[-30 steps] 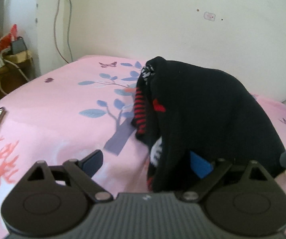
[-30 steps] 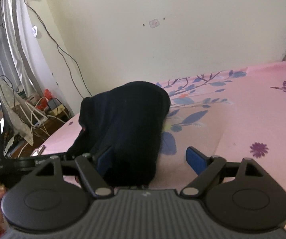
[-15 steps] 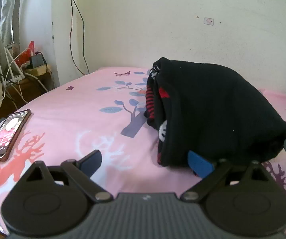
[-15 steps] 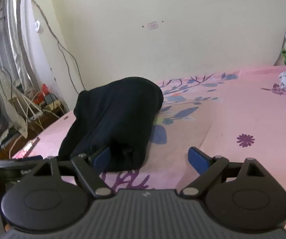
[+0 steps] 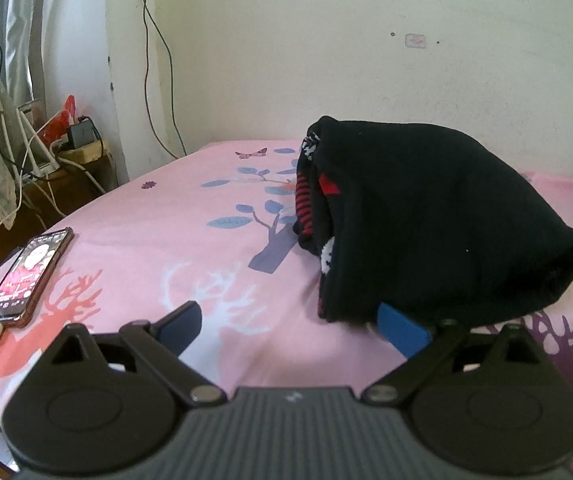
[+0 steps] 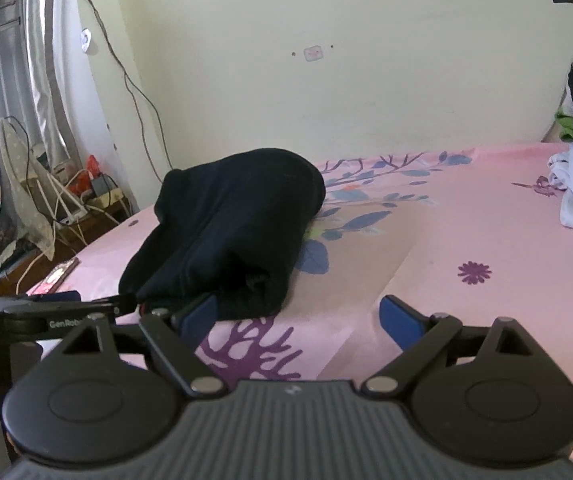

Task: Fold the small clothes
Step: 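Open both grippers and withdraw them from the folded sweater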

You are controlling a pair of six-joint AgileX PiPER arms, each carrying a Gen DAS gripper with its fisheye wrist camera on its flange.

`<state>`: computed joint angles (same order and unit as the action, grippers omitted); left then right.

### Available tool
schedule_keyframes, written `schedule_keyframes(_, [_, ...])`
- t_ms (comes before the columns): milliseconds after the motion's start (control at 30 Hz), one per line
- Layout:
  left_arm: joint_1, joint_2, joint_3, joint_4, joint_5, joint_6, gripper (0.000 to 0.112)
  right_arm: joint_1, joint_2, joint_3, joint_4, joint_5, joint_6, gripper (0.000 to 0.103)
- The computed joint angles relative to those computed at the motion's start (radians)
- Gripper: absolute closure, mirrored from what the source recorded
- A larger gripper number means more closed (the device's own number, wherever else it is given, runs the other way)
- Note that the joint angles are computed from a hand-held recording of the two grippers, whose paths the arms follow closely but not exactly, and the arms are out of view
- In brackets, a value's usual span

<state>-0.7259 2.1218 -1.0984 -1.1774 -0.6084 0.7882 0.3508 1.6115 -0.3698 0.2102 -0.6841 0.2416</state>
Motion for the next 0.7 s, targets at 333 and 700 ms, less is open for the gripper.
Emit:
schedule_keyframes(333, [-0.046, 0.042, -0.068, -0.157, -0.079, 0.184, 0.011, 0.026, 0.010, -0.029, 0.047, 0.041, -0.045, 0.014])
schedule_keyframes(700, [-0.042, 0.057, -0.108, -0.246, -0.082, 0.257, 0.010, 0.033, 0.004, -0.016, 0.031, 0.023, -0.032, 0.014])
